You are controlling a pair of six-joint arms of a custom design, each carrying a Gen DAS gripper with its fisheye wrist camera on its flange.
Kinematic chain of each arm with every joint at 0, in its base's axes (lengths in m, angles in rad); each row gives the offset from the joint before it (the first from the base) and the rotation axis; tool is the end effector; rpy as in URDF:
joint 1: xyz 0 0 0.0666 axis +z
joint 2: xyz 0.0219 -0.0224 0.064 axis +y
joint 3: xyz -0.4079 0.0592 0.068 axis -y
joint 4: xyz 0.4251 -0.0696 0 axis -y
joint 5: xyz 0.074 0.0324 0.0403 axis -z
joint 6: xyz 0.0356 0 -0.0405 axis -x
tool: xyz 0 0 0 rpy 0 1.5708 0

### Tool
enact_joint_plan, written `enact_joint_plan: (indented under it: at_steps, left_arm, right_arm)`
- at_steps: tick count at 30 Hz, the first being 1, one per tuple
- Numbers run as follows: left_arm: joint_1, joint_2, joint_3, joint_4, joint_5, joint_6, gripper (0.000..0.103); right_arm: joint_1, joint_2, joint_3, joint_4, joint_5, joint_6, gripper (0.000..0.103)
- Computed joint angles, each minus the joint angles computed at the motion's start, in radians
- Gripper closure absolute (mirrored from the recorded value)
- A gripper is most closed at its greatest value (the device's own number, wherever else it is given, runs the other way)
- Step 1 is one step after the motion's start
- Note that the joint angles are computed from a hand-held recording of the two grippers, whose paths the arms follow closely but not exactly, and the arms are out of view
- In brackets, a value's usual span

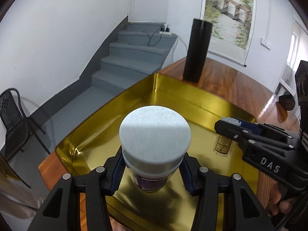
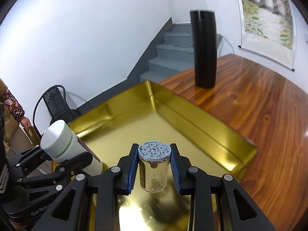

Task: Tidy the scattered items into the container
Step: 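Open the right tool to drop the jar while the left tool releases the bottle into the tray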

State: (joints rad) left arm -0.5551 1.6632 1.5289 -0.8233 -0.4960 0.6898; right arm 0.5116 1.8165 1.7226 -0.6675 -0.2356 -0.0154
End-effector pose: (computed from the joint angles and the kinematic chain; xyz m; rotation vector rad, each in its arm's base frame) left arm 0.5262 -0.3069 0.3873 -0.3485 2.3484 0.0500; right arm 0.5967 0.3441 0.3948 -0.6971 2.2634 0.5341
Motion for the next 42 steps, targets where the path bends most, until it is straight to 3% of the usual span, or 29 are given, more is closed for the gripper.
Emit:
enact_joint_plan:
  at_steps: [12, 17, 29, 36, 42]
  left_arm:
    - [0.015, -0.006, -0.027, 0.04, 0.029, -0.033, 0.051]
    - [0.015, -0.022, -0.04, 0.041, 0.042, -0.006, 0.052]
    - [0.008, -0.033, -0.043, 0.016, 0.009, 0.014, 0.052]
    - [-0.001, -0.06, -0.064, 0.058, 0.004, 0.006, 0.048]
    - [-0.011, -0.05, -0.05, 0.032, -0.018, 0.01, 0.048]
  right_arm:
    - [-0.014, 0.003, -0.029, -0.008, -0.001, -0.026, 0.071]
    - [-0.028, -0.032, -0.066, 0.015, -0.01, -0.049, 0.071]
    - [-0.025, -0.059, -0.079, 0.028, -0.011, -0.049, 0.07]
    - [-0.023, -0.077, -0.088, 0.025, -0.009, -0.042, 0.065]
    - [-0.028, -0.093, -0.104, 0.034, -0.016, -0.043, 0.065]
